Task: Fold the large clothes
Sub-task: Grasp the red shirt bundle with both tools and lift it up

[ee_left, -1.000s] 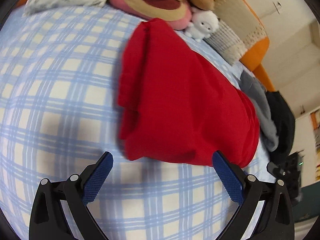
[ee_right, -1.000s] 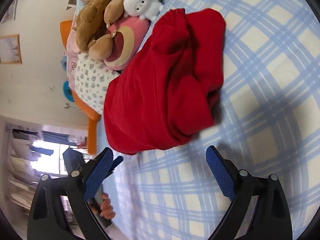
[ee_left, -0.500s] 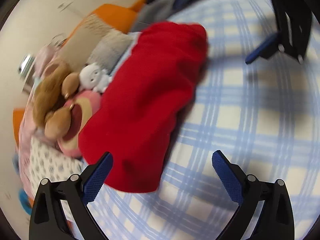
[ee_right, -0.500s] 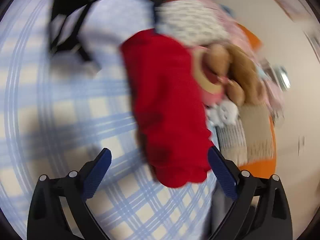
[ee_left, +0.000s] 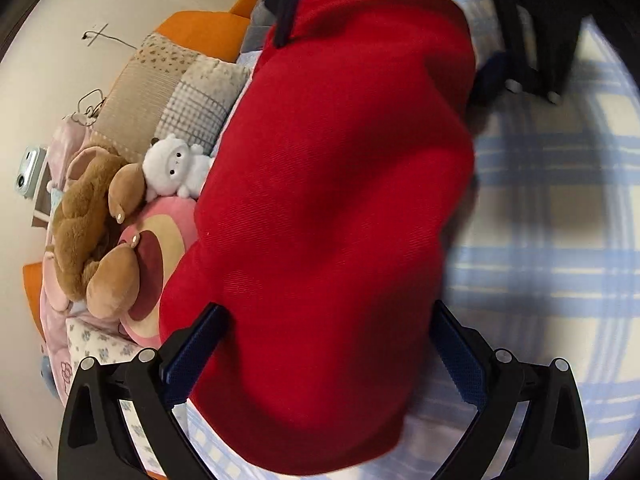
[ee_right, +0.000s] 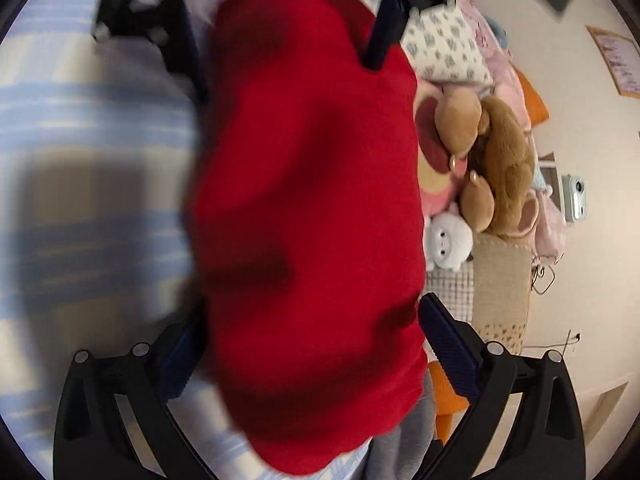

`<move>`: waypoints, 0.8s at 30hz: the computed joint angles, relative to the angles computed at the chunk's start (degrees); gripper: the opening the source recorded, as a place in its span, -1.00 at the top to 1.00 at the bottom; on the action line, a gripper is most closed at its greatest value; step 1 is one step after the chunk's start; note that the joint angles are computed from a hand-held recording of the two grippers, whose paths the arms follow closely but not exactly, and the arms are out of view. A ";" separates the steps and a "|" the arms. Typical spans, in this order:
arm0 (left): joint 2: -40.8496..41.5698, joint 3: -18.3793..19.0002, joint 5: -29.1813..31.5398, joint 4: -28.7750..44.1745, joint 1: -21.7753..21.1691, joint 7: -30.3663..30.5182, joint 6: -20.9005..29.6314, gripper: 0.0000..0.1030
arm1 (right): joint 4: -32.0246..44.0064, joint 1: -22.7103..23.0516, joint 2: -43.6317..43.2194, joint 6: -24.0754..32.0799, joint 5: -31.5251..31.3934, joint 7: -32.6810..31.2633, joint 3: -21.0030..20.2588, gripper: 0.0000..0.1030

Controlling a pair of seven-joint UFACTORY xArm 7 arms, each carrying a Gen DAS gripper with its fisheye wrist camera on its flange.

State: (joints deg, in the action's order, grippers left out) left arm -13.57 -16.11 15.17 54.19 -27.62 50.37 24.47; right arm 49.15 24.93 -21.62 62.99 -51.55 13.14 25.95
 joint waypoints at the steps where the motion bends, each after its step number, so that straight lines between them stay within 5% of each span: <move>1: 0.61 -0.20 1.09 0.57 0.43 -0.09 -0.10 -0.95 | 0.11 -0.43 0.28 -0.07 -0.01 -0.64 -0.69 -0.91; 9: 6.34 1.53 -3.67 8.97 -0.46 6.92 7.79 -0.97 | 4.12 -2.12 6.03 -1.02 -3.06 -2.91 -3.60 -0.91; 15: 6.64 0.97 -2.04 8.31 -0.20 4.97 7.55 -0.97 | 5.07 -1.12 7.35 0.57 -4.03 -3.27 -3.95 -0.90; 18: 5.90 1.08 -1.22 6.41 -0.14 4.59 4.54 -0.97 | 5.50 -0.38 7.82 1.19 -2.65 -4.08 -4.38 -0.62; 20: 4.51 1.29 -1.13 3.81 -0.16 5.04 1.39 -0.97 | 5.27 0.09 8.18 2.07 -3.27 -2.65 -3.88 -0.24; 24: 1.53 0.78 1.38 -0.50 0.64 3.53 -3.83 -0.72 | 4.99 0.97 8.61 4.16 -5.98 1.84 -3.12 -0.10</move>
